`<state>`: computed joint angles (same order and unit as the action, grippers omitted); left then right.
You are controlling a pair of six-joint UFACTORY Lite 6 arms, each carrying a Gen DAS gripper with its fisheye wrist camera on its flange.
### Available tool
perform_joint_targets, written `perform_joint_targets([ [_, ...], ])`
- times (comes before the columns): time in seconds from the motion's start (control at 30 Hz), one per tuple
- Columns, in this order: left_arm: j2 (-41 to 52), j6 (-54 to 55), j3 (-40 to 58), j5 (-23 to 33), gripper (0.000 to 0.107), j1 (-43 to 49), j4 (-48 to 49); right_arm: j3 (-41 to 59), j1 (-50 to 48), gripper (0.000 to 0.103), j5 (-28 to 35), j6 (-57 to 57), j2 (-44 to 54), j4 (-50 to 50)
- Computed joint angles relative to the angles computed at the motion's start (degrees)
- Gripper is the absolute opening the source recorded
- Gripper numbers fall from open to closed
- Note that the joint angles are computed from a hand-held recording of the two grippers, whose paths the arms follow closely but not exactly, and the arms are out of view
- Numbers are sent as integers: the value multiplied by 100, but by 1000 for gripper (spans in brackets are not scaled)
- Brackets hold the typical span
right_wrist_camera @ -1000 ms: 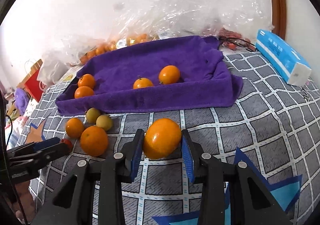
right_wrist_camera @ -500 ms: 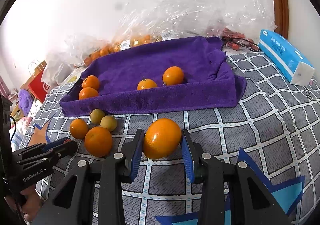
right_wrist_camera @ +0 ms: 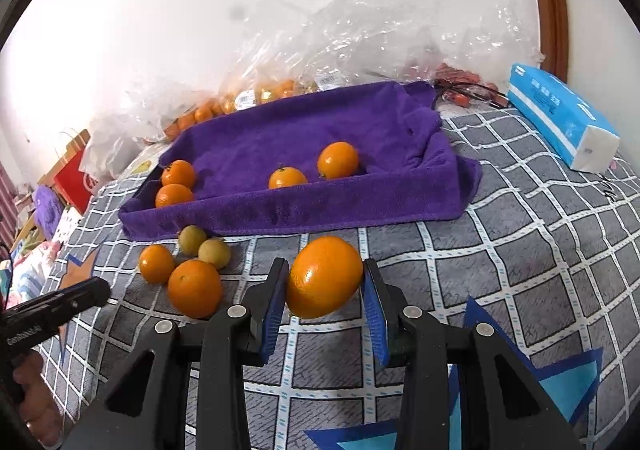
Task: Organize fruits
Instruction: 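Lift the orange and red apple and carry both over the purple towel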
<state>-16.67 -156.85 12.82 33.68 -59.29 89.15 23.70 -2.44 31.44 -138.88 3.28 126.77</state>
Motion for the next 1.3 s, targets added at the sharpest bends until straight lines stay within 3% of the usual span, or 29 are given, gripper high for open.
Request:
perform_joint_targets([
  [0.27,-1464,1675,-529,557,24,-139,-1428,-203,53,37,-484,857,-746,-808],
  [0.43,-2372,3098,-728,206,24,585,-2194,-103,3,37,-641,2074,-1296,-1966],
  [0.57,-2789,4088,-689,154,24,832,-2820,-17,237,37,-1024,2568,-1667,-2330],
  [0.67,-2783,3997,-566,165,24,899,-2565,63,398,37,-1174,3495,-1895,-3032],
  [0.87,-2366,3655,-284,-625,24,1691,-1871,234,775,37,-1385,4044,-2075,-3162],
  [1.1,-1692,3680,379,-920,24,2485,-1116,755,1242,37,-1698,2825,-1469,-1850],
  [1.3,-708,2043,864,-1478,24,3123,829,1421,1232,37,-1596,1618,-576,-587],
])
